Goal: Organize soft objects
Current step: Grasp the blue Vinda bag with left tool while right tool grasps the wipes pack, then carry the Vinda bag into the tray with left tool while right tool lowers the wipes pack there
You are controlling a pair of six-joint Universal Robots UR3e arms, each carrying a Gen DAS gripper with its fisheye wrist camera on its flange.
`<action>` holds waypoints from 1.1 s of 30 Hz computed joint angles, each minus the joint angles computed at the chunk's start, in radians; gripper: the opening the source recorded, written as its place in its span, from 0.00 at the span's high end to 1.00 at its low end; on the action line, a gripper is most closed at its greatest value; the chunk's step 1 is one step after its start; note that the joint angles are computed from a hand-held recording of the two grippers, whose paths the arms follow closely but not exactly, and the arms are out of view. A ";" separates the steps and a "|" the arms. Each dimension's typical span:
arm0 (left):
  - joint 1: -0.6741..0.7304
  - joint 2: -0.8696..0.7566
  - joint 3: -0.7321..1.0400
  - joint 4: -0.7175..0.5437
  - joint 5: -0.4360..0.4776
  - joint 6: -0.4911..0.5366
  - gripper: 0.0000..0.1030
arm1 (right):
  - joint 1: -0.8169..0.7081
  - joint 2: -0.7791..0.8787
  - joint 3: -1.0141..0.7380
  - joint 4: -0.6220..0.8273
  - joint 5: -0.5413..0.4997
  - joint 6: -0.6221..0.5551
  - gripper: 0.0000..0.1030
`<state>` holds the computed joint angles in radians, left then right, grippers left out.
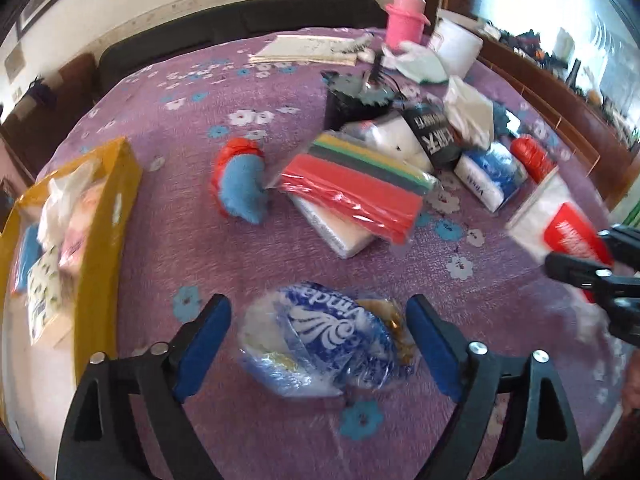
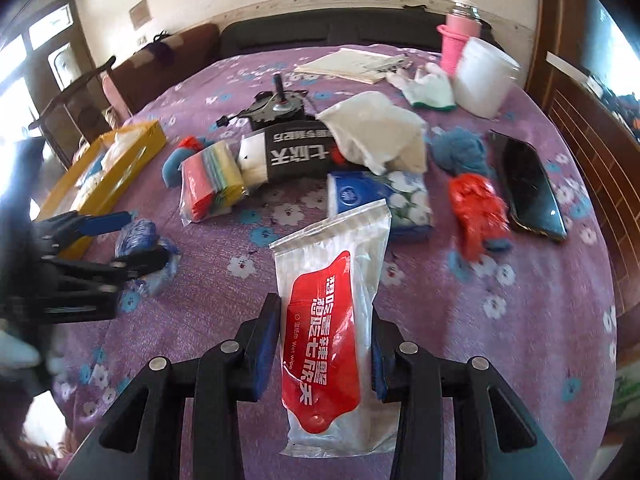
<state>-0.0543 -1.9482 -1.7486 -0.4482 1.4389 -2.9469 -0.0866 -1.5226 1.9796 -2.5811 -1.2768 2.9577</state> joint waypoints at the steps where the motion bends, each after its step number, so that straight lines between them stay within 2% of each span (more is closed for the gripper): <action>1: -0.009 -0.014 0.012 -0.020 -0.002 0.015 0.14 | 0.000 -0.010 0.003 0.004 0.003 0.005 0.60; 2: -0.013 -0.016 0.012 -0.027 -0.002 0.025 0.14 | -0.002 -0.023 0.011 0.008 0.006 0.006 0.60; 3: -0.021 -0.004 -0.018 0.014 0.009 0.036 0.19 | 0.001 -0.040 0.020 0.012 0.006 0.007 0.60; 5: -0.006 0.029 -0.041 -0.016 -0.033 0.052 0.22 | 0.020 -0.049 0.020 0.010 0.000 0.014 0.60; 8: 0.030 0.103 -0.116 0.007 -0.075 0.064 0.23 | 0.052 -0.056 0.010 0.010 -0.005 0.030 0.60; 11: 0.106 0.226 -0.205 -0.009 -0.165 0.082 0.23 | 0.102 -0.051 -0.016 0.010 -0.022 0.054 0.60; 13: 0.174 0.336 -0.275 -0.039 -0.228 0.109 0.22 | 0.141 -0.030 -0.055 0.017 -0.032 0.071 0.60; 16: 0.327 0.511 -0.342 -0.153 -0.335 0.178 0.22 | 0.200 0.000 -0.127 0.040 -0.041 0.086 0.60; 20: 0.528 0.636 -0.357 -0.293 -0.399 0.268 0.22 | 0.282 0.076 -0.249 0.071 -0.036 0.119 0.60; 23: 0.660 0.632 -0.333 -0.327 -0.385 0.299 0.22 | 0.366 0.167 -0.382 0.098 -0.041 0.151 0.60; 26: 0.750 0.551 -0.265 -0.351 -0.357 0.313 0.22 | 0.433 0.255 -0.514 0.131 -0.040 0.174 0.60; 29: 0.786 0.431 -0.189 -0.317 -0.284 0.291 0.22 | 0.506 0.377 -0.704 0.189 -0.039 0.199 0.60; 33: 0.738 0.211 0.004 -0.320 -0.165 0.215 0.22 | 0.581 0.541 -0.968 0.297 -0.049 0.217 0.59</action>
